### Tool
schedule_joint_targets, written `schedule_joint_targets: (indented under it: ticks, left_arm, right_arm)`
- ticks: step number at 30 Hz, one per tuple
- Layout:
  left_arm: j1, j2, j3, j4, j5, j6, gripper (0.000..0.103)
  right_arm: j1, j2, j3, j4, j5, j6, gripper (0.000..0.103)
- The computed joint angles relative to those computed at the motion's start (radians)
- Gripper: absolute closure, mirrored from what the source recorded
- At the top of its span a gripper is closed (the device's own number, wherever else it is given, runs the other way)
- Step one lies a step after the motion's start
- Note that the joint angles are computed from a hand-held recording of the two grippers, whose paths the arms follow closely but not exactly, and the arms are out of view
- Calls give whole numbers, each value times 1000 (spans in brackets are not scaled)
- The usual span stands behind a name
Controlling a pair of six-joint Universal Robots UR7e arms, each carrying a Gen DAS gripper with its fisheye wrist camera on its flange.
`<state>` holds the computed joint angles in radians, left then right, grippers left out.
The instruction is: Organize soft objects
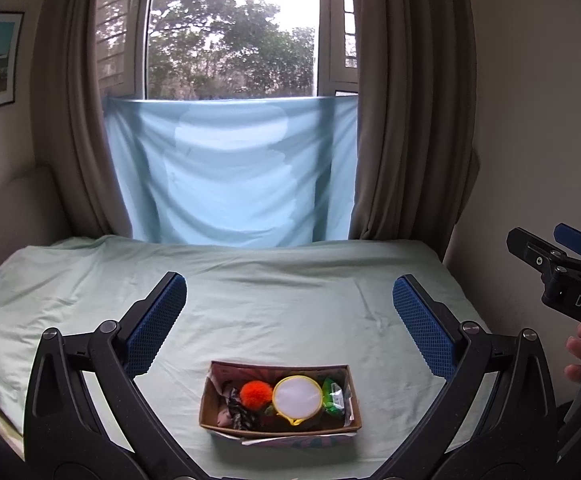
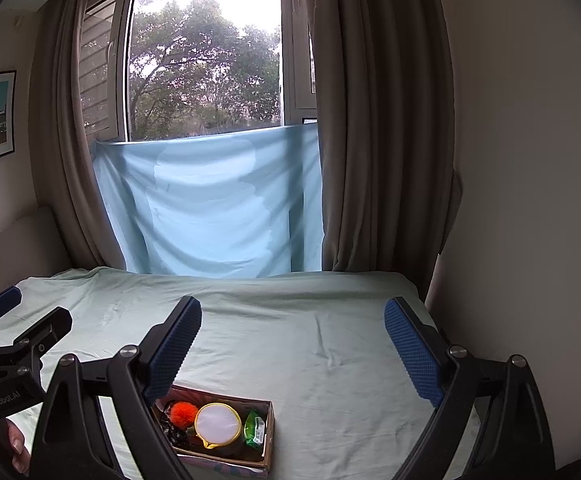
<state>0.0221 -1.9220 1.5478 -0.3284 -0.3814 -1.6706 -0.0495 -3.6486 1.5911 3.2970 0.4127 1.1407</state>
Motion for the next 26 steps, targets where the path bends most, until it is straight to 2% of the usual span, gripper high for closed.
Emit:
schedule_joint_targets:
  ticks: [8, 14, 17, 21, 26]
  left_arm:
    - [5, -9, 19, -70, 6, 60, 0]
    - [21, 15, 16, -46, 14, 40, 0]
    - [32, 10, 31, -99, 22, 86, 0]
    - [43, -24, 75, -246, 23, 204, 0]
    - [67, -48, 116, -346, 9, 281, 0]
  right_arm:
    - [-3, 7, 5, -4, 2, -1, 12]
    - [-6, 11, 6, -8, -1, -6, 12]
    - [-11, 14, 2, -2, 2, -12, 12]
    - [-20, 19, -7, -8, 10, -13, 12]
    - [-36, 26, -21, -45, 52, 13, 12]
